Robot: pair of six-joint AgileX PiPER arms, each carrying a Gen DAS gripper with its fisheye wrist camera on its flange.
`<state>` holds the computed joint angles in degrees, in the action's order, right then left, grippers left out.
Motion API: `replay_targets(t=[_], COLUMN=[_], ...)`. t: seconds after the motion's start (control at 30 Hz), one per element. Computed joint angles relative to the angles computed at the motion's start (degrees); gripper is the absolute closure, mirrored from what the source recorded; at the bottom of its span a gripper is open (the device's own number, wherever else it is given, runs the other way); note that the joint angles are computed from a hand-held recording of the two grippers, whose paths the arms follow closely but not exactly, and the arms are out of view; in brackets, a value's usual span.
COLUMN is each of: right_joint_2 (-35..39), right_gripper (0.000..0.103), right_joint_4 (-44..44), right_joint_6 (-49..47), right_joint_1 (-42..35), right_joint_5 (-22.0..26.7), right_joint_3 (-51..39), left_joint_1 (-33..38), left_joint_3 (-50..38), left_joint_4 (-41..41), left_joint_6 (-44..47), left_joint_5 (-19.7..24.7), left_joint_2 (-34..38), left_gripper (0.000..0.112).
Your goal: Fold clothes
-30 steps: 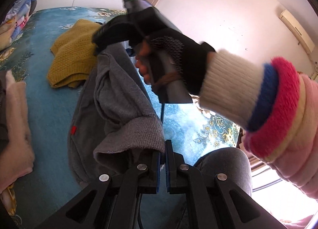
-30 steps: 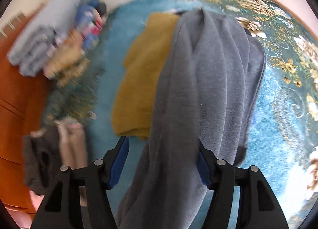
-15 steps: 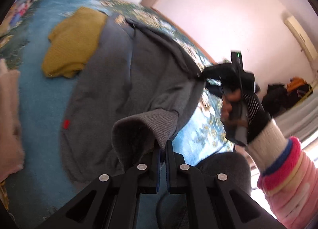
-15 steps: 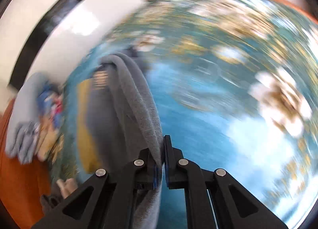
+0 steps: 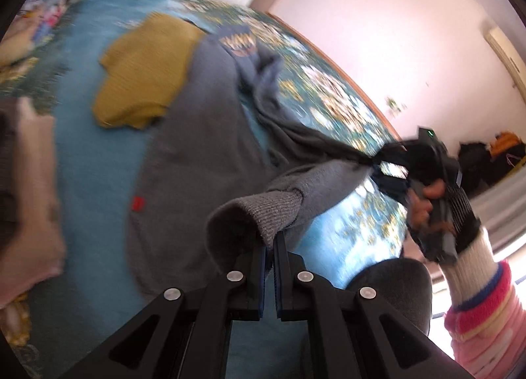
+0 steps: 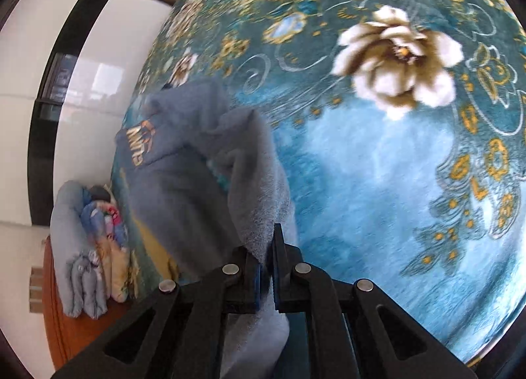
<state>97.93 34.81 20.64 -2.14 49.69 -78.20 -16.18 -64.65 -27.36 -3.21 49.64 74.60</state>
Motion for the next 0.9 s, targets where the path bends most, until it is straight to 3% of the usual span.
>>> replay_targets(t=[0.07,0.13,0.27,0.4,0.53,0.67,0.73,0.9], right_joint_2=[0.18,-3.93,-9.76,-7.95,-6.83,-6.51,-6.07,7.33], right_gripper=[0.098,0.098,0.098,0.092,0.089,0.068,0.063,0.059], right_joint_4=[-0.59,0.68,3.24,-1.94,-5.41,-11.91,-15.39,-20.48], right_joint_6=[1.34,1.02,-0.16,1.52,3.87,7.24,8.69,5.32], right_joint_1=[3.09,6.35,15.52,23.54,24.06,23.02,22.11,21.30], right_joint_5=[0.70,0.24,0.19,0.77,1.66,2.81,3.14,8.84], right_joint_3=[-2.07,2.10,9.96,6.99,3.55,0.67,-0.95,-15.53], left_joint_1=[2.52,5.59,17.00,20.80,17.76,17.00,17.69,17.48], left_joint_3=[0.64,1.59,4.72,11.37,17.11,19.24,19.46,19.40], left_joint_4=[2.59,6.03,9.94,11.99,11.02,9.21,8.42,7.94], left_joint_6=[-0.45,-1.01,1.56,2.19,-0.86,-0.74,0.40,1.19], left_joint_5=[1.15,3.91,12.90,16.40,14.35,13.41,13.19,13.39], left_joint_2=[-2.43,-5.92,-12.57,-14.64,-13.46,-10.92,-10.11,-9.02], left_gripper=[0.108,0.108,0.108,0.108,0.108,0.108,0.108,0.108])
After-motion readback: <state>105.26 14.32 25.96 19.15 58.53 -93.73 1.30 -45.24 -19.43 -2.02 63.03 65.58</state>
